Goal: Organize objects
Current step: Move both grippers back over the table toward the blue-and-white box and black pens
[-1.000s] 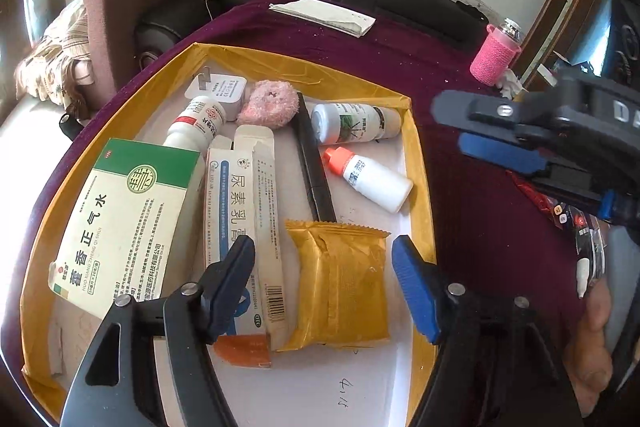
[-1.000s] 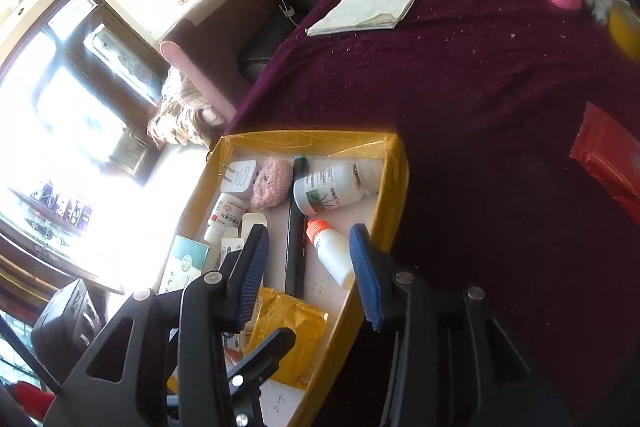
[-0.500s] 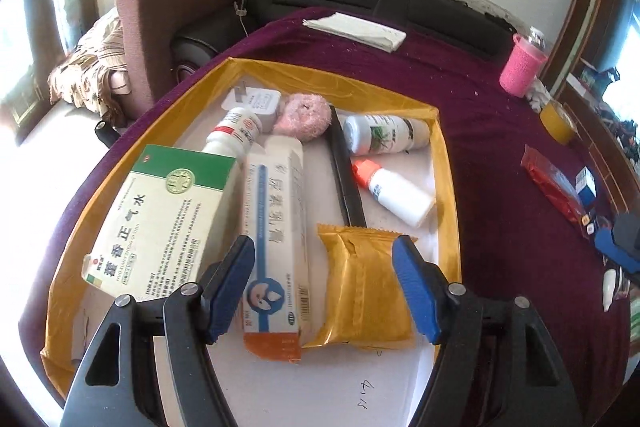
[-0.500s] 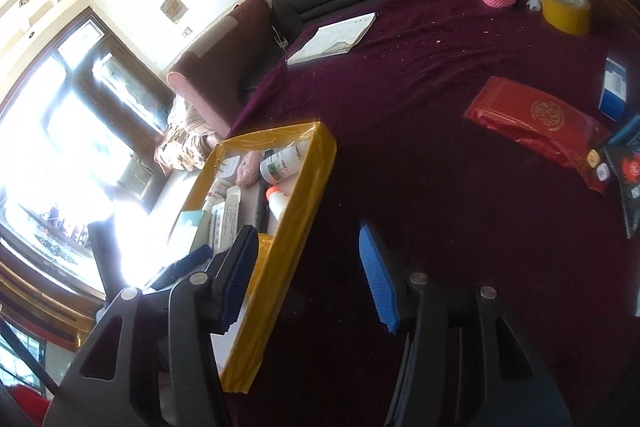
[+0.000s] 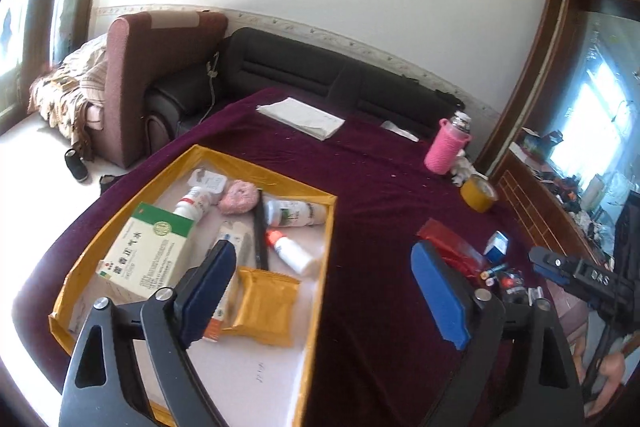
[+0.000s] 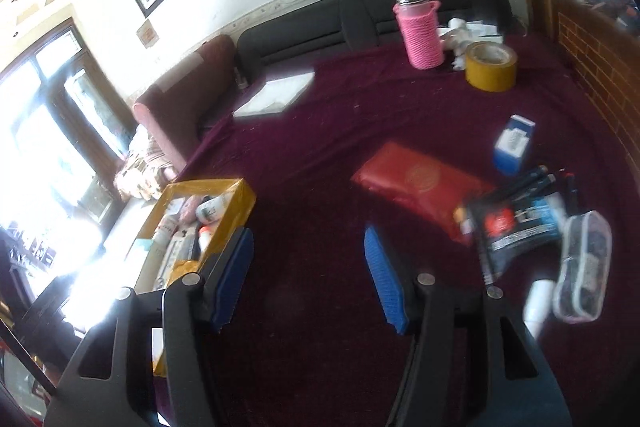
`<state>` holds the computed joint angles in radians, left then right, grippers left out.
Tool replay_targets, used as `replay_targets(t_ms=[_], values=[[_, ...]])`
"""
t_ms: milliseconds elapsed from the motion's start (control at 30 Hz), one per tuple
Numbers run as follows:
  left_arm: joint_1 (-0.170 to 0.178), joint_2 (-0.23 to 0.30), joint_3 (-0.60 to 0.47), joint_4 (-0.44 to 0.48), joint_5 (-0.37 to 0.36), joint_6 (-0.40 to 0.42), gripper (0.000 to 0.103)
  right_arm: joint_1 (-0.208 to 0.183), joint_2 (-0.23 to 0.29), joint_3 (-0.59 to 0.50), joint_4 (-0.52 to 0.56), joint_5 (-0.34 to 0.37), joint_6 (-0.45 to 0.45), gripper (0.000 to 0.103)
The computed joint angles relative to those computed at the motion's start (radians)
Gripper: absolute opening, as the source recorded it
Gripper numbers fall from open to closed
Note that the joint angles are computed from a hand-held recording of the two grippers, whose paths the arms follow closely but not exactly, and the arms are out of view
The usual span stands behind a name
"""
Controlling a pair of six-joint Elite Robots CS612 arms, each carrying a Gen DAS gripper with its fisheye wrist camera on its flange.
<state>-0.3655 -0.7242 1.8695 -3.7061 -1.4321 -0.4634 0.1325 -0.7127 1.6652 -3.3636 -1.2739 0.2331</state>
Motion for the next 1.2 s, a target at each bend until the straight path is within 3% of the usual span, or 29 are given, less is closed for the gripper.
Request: replay_targets(t_ms=[133, 200, 300, 433, 533, 633, 833, 900, 1000, 1067, 1200], values=[[-0.026, 0.021, -0.028, 0.064, -0.101, 0.057, 0.09, -0.046, -0.04, 0.042, 0.047, -0.155, 0.006, 0.06], [-0.036, 0.037, -0.052, 0.133, -0.162, 0.085, 0.09, -0.067, -0.047, 0.048, 0.086, -0.198, 0.013, 0.06], [-0.049, 0.054, -0.079, 0.225, -0.223, 0.109, 0.09, -0.095, -0.036, 0.026, 0.16, -0.165, 0.038, 0.06], [-0.056, 0.054, -0.081, 0.25, -0.23, 0.134, 0.09, -0.109, 0.008, -0.058, 0.268, -0.084, 0.078, 0.06], [-0.053, 0.054, -0.078, 0.241, -0.226, 0.126, 0.09, -0.091, 0.056, -0.159, 0.362, -0.116, 0.065, 0.06], [-0.045, 0.055, -0.078, 0.248, -0.229, 0.105, 0.09, -0.075, 0.118, -0.288, 0.487, -0.079, 0.026, 0.06], [-0.036, 0.056, -0.071, 0.256, -0.234, 0.098, 0.09, -0.038, 0.227, -0.49, 0.682, -0.102, 0.084, 0.063], [-0.033, 0.06, -0.073, 0.255, -0.239, 0.101, 0.09, -0.036, 0.223, -0.48, 0.694, -0.041, 0.059, 0.07], [-0.027, 0.071, -0.087, 0.27, -0.271, 0.092, 0.09, -0.043, 0.196, -0.435, 0.785, 0.228, -0.057, 0.069], [-0.025, 0.077, -0.094, 0.272, -0.297, 0.096, 0.09, -0.049, 0.153, -0.37, 0.74, 0.243, -0.11, 0.068], [-0.031, 0.083, -0.099, 0.274, -0.308, 0.125, 0.09, -0.071, 0.075, -0.255, 0.501, 0.039, 0.012, 0.068]])
